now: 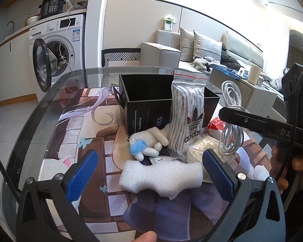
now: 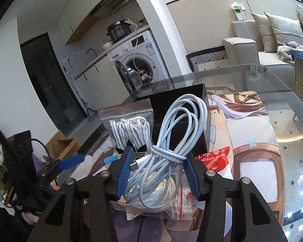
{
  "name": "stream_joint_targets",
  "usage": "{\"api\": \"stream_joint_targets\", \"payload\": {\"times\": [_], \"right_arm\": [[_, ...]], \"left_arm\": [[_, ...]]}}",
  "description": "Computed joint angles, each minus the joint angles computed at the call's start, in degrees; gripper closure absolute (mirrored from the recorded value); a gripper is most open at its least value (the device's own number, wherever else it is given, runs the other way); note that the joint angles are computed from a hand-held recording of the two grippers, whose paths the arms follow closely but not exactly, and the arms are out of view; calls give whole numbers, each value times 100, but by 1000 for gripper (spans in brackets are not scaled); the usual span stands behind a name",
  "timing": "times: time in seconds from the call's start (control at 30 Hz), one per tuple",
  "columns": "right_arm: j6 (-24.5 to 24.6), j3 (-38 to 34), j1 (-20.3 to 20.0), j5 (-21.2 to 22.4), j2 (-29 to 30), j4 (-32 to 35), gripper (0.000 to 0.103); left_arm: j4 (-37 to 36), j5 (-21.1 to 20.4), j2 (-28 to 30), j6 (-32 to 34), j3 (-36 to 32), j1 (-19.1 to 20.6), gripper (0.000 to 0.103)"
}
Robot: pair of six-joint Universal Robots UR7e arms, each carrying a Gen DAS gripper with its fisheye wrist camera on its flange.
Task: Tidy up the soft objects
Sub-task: 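Grasp the white foam piece with the left gripper while the right gripper lifts the cable, then carry the foam with the left gripper while the right gripper carries the cable over the black box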
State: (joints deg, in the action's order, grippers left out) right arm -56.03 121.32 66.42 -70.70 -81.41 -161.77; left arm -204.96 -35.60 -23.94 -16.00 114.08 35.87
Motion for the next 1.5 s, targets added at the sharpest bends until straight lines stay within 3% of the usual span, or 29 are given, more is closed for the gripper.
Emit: {"api": "stream_joint_targets", "payload": {"times": [0.27, 0.63, 0.83, 0.93, 1.0, 1.5], "right_arm": [[-68, 55, -137, 293, -206, 110, 53], [-75, 36, -138, 288, -225, 246, 53], [-50, 17, -135, 289, -229, 291, 53], [-64, 27, -138, 291, -240, 299, 53], [-88, 27, -145, 308, -253, 326, 53], [-122, 66, -148, 390, -278, 279, 53]], "left_arm": [[171, -639, -190, -88, 101, 122, 0], [665, -649, -180, -211, 48, 200, 0], [512, -903, -238, -274, 127, 282, 0], [449, -1035, -272, -356, 179, 317, 4], [445, -1186, -310, -343, 196, 353, 14], [-18, -994, -339, -38, 293, 153, 15]]}}
